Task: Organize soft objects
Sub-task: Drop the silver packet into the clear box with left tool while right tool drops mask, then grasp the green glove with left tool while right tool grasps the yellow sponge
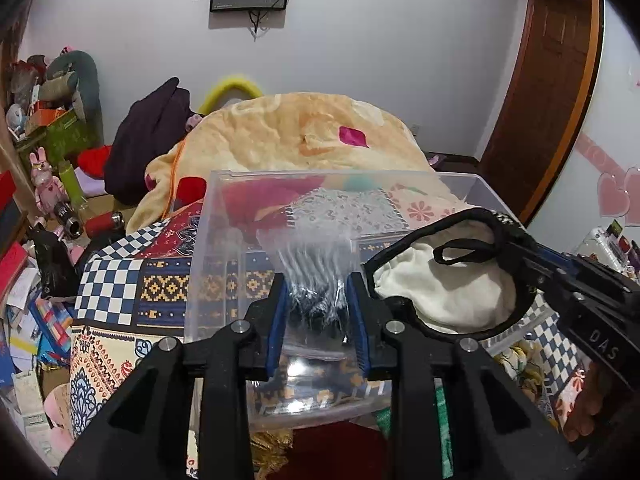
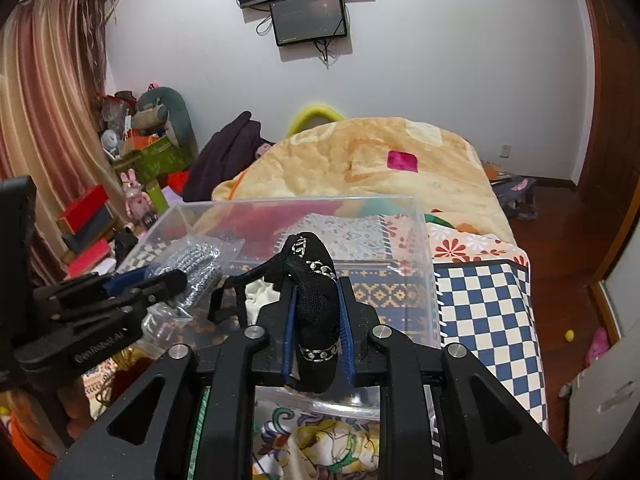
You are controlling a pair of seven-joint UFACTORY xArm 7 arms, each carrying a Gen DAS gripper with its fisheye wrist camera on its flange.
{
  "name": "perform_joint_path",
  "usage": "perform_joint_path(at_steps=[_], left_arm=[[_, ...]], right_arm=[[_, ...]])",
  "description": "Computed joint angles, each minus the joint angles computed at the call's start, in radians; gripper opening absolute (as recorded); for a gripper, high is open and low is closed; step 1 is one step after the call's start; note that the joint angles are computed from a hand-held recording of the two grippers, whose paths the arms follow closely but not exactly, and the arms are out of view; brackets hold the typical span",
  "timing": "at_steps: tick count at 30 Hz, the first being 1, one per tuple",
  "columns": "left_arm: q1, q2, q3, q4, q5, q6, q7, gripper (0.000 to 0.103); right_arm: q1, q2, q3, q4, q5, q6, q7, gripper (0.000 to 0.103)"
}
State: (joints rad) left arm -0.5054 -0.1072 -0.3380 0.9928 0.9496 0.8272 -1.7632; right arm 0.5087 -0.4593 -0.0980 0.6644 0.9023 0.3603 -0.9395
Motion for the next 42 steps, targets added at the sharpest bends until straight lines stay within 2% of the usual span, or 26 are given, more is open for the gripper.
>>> perform_joint_path(at_steps=[3,5,7,10,14,19,23,31,39,42], left_arm=[[0.001,-0.024,-0.002,-0.022,-0.003,-0.024,-0.010,0.034],[0.003,-0.039,-0.011,-0.029,-0.003,-0.022,-0.018,0.036],[0.007,-0.060,-0.020,-0.039,-0.001,-0.026,-0.029,0.036],[0.014,-0.093,-0.040,-0.050,0.007,-0.028,-0.042,0.036],[0.016,-0.128,-0.089,-0.044,0.027,0.020,-0.064,0.049],[0.006,-0.160,-0.138,-0.033,0.043,0.076,-0.078,0.062],[-0.002,-0.174,-0.170,-0.032,0.046,0.102,-0.099,0.077],[-0.045,-0.134,-0.190,-0.031,0.005,0.115,-0.110,0.077],[-0.097,-0.071,-0.166,-0.045,0.004,0.057,-0.166,0.077],[-0.112,-0.055,-0.146,-0.056,0.010,0.005,-0.190,0.075]], right_arm=[[-0.011,-0.014,0.000,-0.008,-0.014,0.007,0.008,0.027],[-0.011,-0.035,-0.011,-0.019,-0.011,0.008,0.002,0.043],[-0.011,-0.060,-0.020,-0.034,-0.010,-0.002,-0.008,0.050],[-0.005,-0.094,-0.038,-0.048,-0.022,0.003,-0.011,0.055],[0.005,-0.158,-0.071,-0.074,-0.023,0.020,-0.024,0.066],[0.018,-0.239,-0.104,-0.113,-0.030,0.036,-0.028,0.074],[0.015,-0.292,-0.114,-0.152,-0.060,0.059,-0.020,0.078],[0.008,-0.355,-0.089,-0.244,-0.156,0.069,0.022,0.079],[0.011,-0.388,-0.102,-0.308,-0.234,0.099,0.073,0.079],[0.007,-0.402,-0.111,-0.327,-0.256,0.126,0.074,0.079]])
